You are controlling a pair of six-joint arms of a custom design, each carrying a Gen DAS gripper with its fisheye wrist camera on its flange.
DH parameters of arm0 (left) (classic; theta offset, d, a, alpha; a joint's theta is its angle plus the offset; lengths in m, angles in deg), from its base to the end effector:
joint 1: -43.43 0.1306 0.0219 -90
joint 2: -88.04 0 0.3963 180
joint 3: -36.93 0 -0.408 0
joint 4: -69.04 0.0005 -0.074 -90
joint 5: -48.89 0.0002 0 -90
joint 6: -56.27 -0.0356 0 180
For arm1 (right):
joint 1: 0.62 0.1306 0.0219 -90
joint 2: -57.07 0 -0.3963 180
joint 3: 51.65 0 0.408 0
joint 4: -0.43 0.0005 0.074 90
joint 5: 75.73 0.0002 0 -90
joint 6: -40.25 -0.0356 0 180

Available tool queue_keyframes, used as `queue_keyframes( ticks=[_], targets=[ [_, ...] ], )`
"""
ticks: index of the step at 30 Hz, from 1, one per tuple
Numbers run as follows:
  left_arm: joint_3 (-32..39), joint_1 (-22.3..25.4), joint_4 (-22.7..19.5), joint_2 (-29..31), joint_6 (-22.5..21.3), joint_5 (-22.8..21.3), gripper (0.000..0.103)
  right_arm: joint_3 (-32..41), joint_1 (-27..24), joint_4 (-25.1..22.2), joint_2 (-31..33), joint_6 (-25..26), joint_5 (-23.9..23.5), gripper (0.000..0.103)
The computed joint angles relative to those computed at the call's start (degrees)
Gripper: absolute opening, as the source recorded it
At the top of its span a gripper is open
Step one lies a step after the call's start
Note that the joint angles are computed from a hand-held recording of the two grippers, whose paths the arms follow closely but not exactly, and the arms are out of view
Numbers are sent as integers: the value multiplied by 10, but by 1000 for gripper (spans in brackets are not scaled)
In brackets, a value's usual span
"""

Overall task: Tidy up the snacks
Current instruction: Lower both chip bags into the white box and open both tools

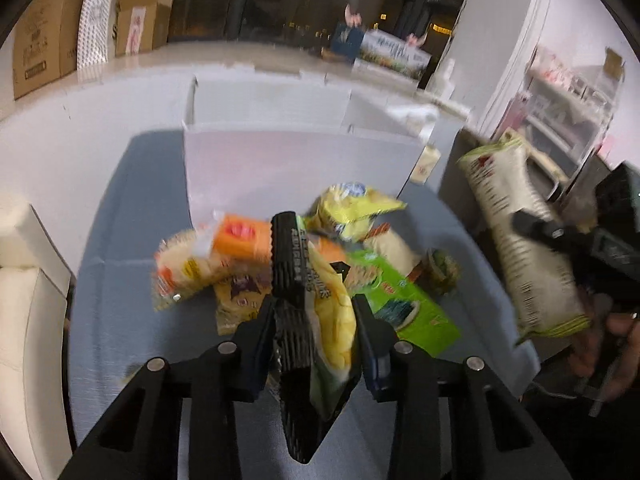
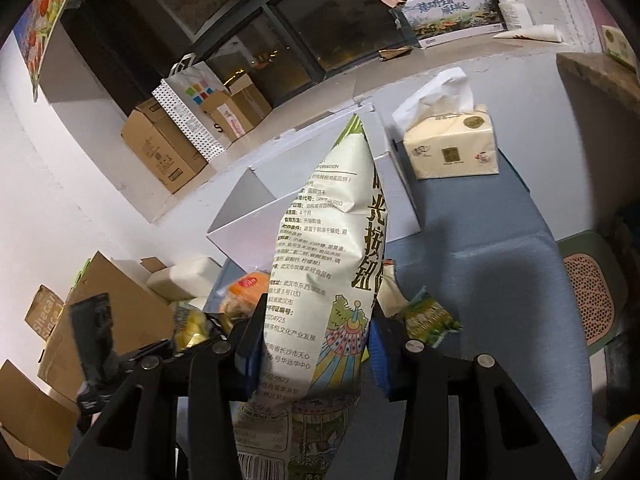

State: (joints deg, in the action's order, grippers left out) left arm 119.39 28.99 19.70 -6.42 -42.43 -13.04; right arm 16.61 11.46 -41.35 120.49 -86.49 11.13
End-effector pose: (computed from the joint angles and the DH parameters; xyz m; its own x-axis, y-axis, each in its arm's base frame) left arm 0.4437 -0.1321 0.4201 -0.6833 0.3138 -0.6593 0.6083 0.7440 -0.2764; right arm 0.3308 0.0723 0.4534 -0.6215 0.4778 -0.6208 0.1498 0.8503 0.5045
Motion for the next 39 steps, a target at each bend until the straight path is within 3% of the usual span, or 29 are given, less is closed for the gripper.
queue_keyframes(
  ticks=[3,8,11,20,22,28,29,31,32,33,34,35,37,39],
  targets=[
    [12,25,9,-13,19,53,39,7,1,13,8,-1,-12,47],
    [67,31,45,6,38,65,38,37,-1,18,37,12,-21,47],
    [119,20,64,46,41,44,38,76,-6,17,74,29,-29,47],
    [311,-15,36,199,33,-24,38,240,-49,-12,229,129,-44,47],
    [347,-20,22,229,32,-40,38,287,-58,-27,273,142,-56,47],
    [402,-31,-1,290,18,-98,39,417,-63,-90,392,183,-32,47],
    [410,-32,-7,300,18,-111,41,423,-64,-92,400,188,-31,47],
    [425,-32,-28,316,16,-124,57,449,-62,-104,425,195,-24,48],
    [428,-31,-36,320,17,-126,80,459,-60,-108,435,193,-20,50],
    [424,-30,-34,319,19,-126,96,464,-59,-106,441,191,-20,64],
    [413,-29,-26,314,23,-127,101,469,-59,-107,449,188,-29,77],
    [406,-27,-23,311,27,-128,103,471,-60,-110,453,181,-42,100],
    [403,-24,-26,309,31,-123,103,465,-61,-102,456,170,-75,103],
    [398,-19,-25,304,36,-121,103,458,-57,-98,453,173,-66,103]
  ],
)
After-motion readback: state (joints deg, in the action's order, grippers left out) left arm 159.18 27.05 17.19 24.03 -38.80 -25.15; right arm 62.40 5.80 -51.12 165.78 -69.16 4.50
